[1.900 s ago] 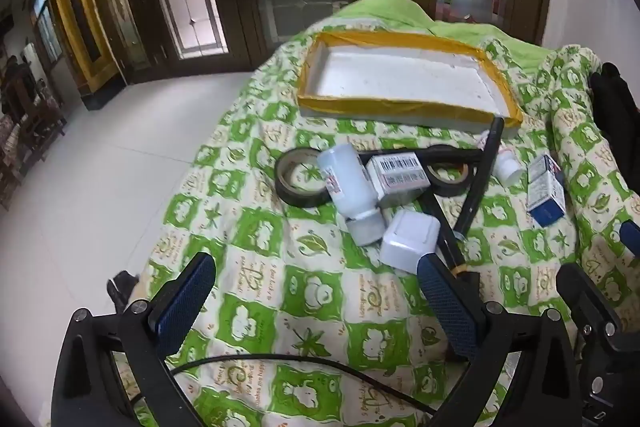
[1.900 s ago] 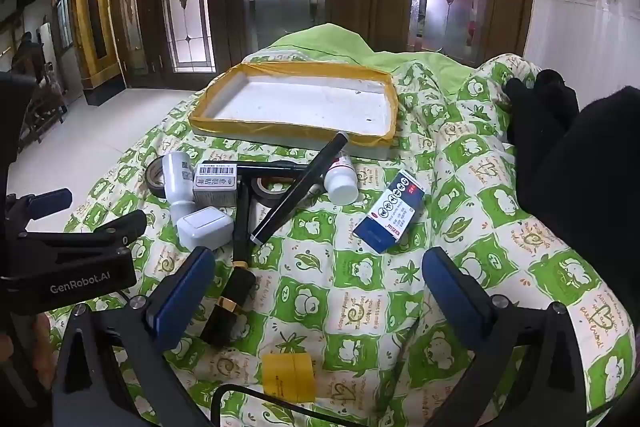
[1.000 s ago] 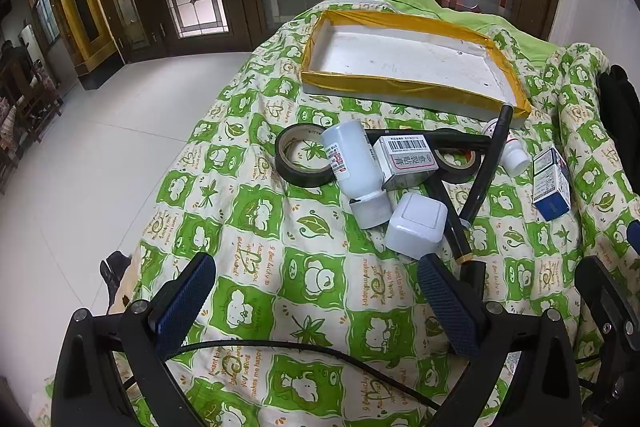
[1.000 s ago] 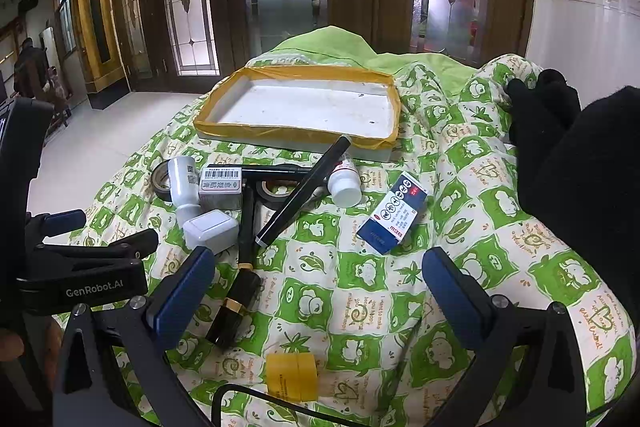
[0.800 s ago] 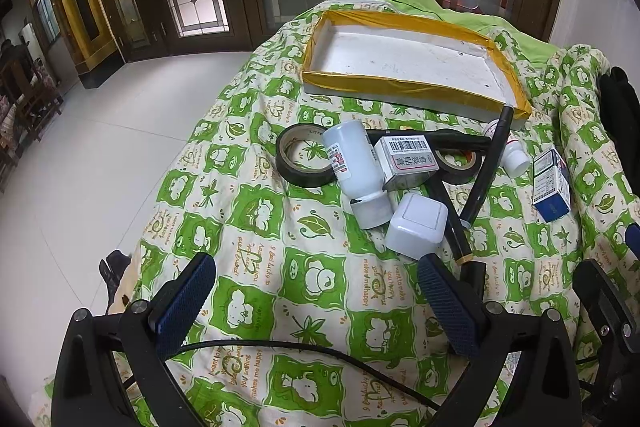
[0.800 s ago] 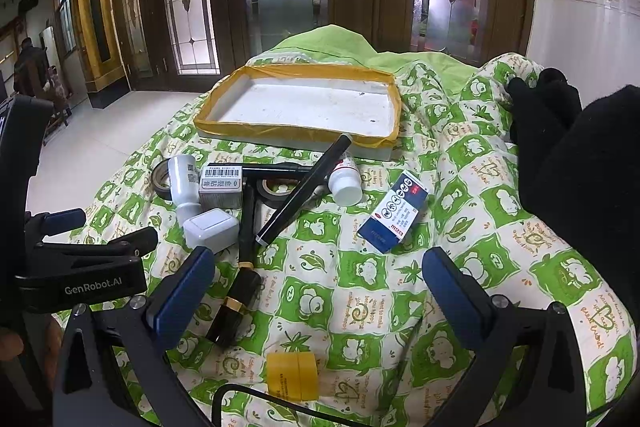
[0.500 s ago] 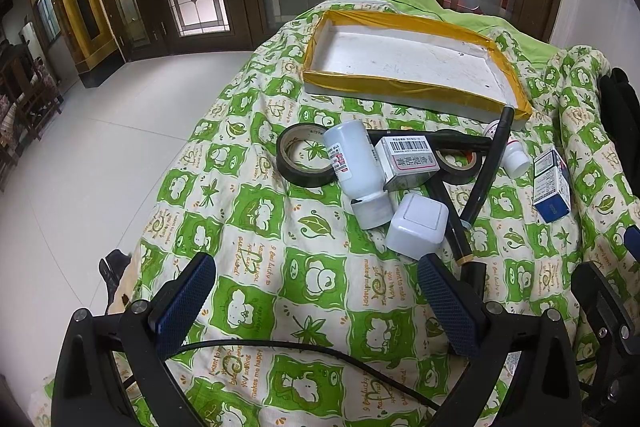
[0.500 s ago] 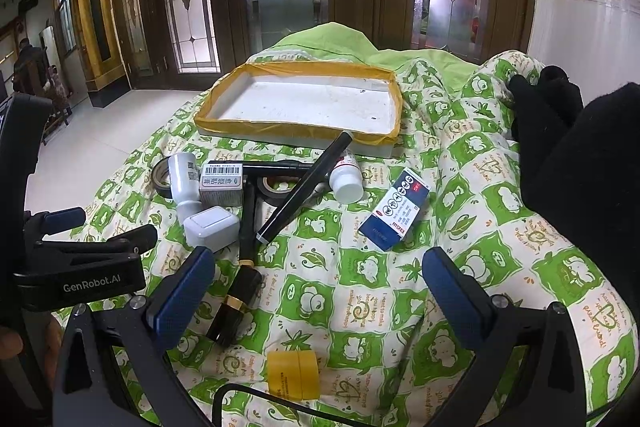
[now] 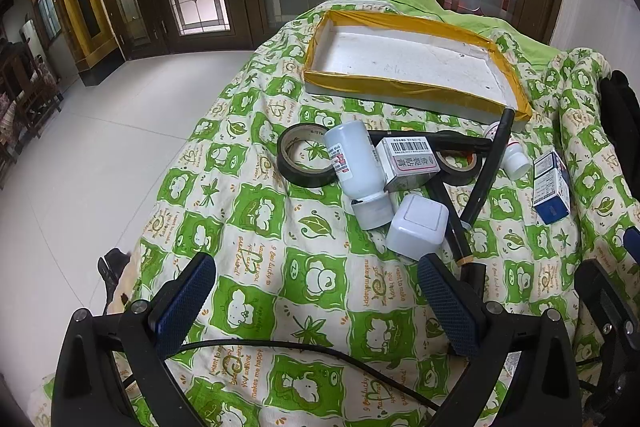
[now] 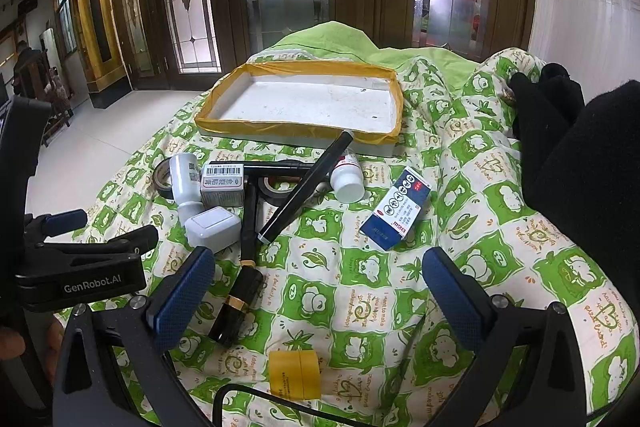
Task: Organize rigid objects
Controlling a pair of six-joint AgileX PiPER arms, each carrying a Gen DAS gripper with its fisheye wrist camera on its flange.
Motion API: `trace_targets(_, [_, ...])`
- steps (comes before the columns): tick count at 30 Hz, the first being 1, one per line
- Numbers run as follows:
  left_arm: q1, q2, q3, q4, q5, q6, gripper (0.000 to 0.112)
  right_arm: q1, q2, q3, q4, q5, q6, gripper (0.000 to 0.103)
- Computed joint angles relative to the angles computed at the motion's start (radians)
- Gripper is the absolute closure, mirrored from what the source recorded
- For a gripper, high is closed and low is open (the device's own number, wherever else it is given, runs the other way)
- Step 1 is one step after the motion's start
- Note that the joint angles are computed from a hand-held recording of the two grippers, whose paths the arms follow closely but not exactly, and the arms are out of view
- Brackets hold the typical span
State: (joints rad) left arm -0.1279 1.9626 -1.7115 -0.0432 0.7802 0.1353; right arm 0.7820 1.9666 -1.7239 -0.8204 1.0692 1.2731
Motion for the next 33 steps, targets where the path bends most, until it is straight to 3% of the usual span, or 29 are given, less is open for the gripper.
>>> trace_targets(12, [0.040,0.031,-0.058,-0.081,0.059,0.003,0.011,-0.070,-0.068,0.034,0.032,-0.079,-0.031,0.000])
trace_targets(20, [0.060,0.056,-0.090,-0.106,0.085,-0.006,0.011,-0.124,-0.103,0.072,0.131,-0.133,-0.030,0.000])
trace_targets(22, [0.066,0.045,-0.073,-0.133,0.070,0.024,0.011,-0.126,-0.108,0.078,0.136,-0.142,-0.034,0.000])
trace_targets(26, [0.077,-0.006,-0.002,-0.308,0.052,0.230,0.011,-0.154,-0.114,0.066,0.219,-0.158,-0.107,0.001])
trace_targets(29, [0.038,-0.002,-0.003,-0.252,0.054,0.226,0.014,-0.170,-0.115,0.056,0.259,-0.157,-0.149,0.010])
trace_targets(31, [0.022,0.036,-0.062,-0.232,0.102,0.211,0.021,-0.177,-0.112,0.056,0.282,-0.159,-0.164,0.020])
trace_targets(33, [0.017,0.078,-0.124,-0.229,0.146,0.201,0.024,-0.181,-0.106,0.055,0.302,-0.159,-0.176,0.022])
